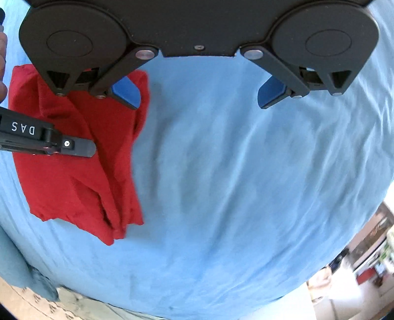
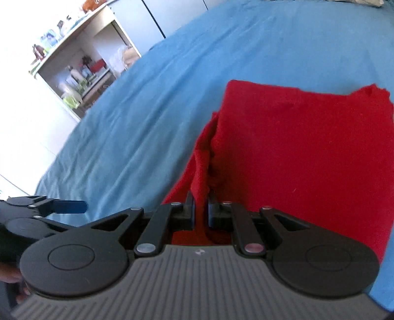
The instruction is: Fold small clothes
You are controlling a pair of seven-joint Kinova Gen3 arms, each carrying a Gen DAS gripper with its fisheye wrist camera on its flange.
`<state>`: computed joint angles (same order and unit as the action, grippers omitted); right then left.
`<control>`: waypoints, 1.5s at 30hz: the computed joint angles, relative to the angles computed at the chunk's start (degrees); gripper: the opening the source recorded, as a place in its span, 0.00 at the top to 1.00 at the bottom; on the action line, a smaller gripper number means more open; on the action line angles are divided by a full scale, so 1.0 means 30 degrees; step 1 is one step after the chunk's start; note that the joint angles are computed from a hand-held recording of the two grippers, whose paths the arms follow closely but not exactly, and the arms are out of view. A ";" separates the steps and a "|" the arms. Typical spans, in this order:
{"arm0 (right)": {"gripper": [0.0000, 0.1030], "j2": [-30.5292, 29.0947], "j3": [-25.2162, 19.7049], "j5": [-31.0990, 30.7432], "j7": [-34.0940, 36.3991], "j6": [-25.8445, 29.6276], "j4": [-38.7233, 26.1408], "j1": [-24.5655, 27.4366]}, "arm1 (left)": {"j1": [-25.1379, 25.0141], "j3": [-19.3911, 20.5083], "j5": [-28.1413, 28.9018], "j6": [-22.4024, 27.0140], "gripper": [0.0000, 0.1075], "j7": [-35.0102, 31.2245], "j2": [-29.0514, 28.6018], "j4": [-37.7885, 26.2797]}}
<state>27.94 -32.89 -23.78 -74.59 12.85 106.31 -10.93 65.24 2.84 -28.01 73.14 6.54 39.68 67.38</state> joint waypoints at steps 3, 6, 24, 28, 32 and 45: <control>0.73 -0.0192 -0.0307 0.0476 0.0597 -0.0335 0.0320 0.0174 | 0.0322 -0.0171 -0.0325 -0.0375 0.04 0.0723 -0.0097 0.0266; 0.53 0.0152 -0.1276 0.0986 0.1656 0.0302 -0.0164 0.1055 | 0.0627 -0.0415 -0.0990 -0.1329 0.04 0.1482 -0.0333 0.0548; 0.13 -0.3567 -0.4469 -0.3571 0.9576 -0.0924 0.4688 0.7278 | -0.0671 -0.0181 -0.1054 -0.8096 0.05 -0.1362 -0.0421 0.0080; 0.34 -0.1944 -0.4831 -0.2510 0.9770 -0.3218 0.4566 0.5901 | -0.0894 -0.0574 -0.0100 -0.8035 0.05 -0.2006 -0.0659 0.0076; 0.80 -0.1359 -0.4221 -0.1556 0.8105 -0.2502 0.3692 0.4784 | -0.0793 -0.0903 0.0047 -0.7202 0.05 -0.1940 -0.1357 0.0701; 0.74 -0.0366 -0.3697 0.1231 0.4824 -0.3502 0.4375 0.1587 | -0.0831 -0.0069 -0.1617 -0.5948 0.05 0.2017 -0.2952 0.3435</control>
<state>26.84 -43.98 -20.09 -60.12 2.35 119.44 -6.17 62.74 2.63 -32.86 55.29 12.59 30.82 77.69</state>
